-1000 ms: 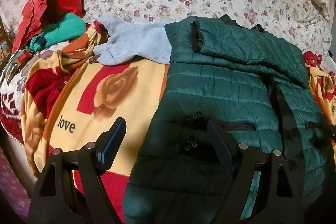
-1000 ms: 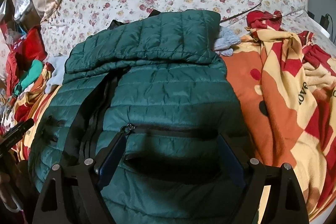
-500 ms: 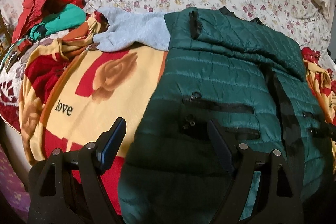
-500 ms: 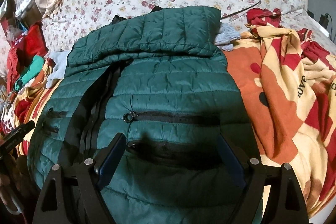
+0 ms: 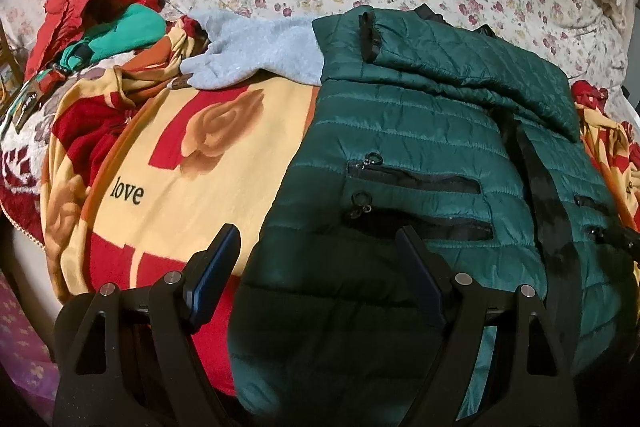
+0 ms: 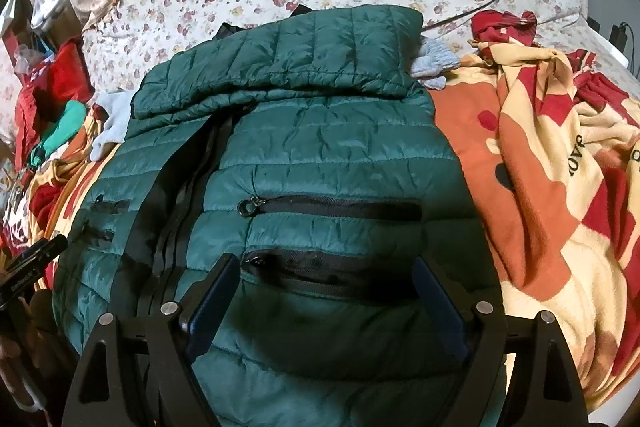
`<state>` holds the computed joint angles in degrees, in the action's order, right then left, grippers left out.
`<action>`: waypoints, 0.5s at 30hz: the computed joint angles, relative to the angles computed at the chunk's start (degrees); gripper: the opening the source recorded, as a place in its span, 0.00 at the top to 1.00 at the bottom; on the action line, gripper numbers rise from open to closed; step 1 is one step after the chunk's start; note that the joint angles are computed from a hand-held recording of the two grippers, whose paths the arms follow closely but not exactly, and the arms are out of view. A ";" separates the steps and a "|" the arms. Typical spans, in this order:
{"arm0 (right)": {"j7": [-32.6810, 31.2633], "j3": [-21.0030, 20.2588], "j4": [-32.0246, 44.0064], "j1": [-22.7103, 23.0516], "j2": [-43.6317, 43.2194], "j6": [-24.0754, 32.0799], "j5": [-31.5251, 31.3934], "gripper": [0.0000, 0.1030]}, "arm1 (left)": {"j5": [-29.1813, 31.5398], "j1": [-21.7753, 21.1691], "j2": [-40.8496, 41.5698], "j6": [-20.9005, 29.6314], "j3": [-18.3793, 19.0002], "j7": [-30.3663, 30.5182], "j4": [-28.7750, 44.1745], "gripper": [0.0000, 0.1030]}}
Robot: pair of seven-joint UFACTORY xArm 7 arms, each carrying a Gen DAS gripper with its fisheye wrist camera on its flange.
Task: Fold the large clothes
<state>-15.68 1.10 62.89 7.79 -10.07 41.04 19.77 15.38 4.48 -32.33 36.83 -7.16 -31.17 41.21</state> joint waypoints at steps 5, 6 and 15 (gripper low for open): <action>-0.73 -0.16 -0.61 0.16 -0.76 0.62 0.55 0.17 | -1.29 -0.89 -1.24 0.20 0.99 0.97 -1.29 0.22; -0.87 -0.31 -0.75 0.12 -0.96 0.90 0.79 0.17 | -2.21 -1.40 -1.47 0.29 1.53 1.53 -1.58 0.22; -1.49 -2.31 -2.58 -1.49 -4.36 5.15 1.72 0.17 | -10.94 -4.93 -3.18 1.04 6.34 8.52 -3.34 0.22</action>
<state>-17.17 -1.22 60.31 6.30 -14.43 46.19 21.49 4.43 -0.44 -35.51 37.87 -0.82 -22.65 37.87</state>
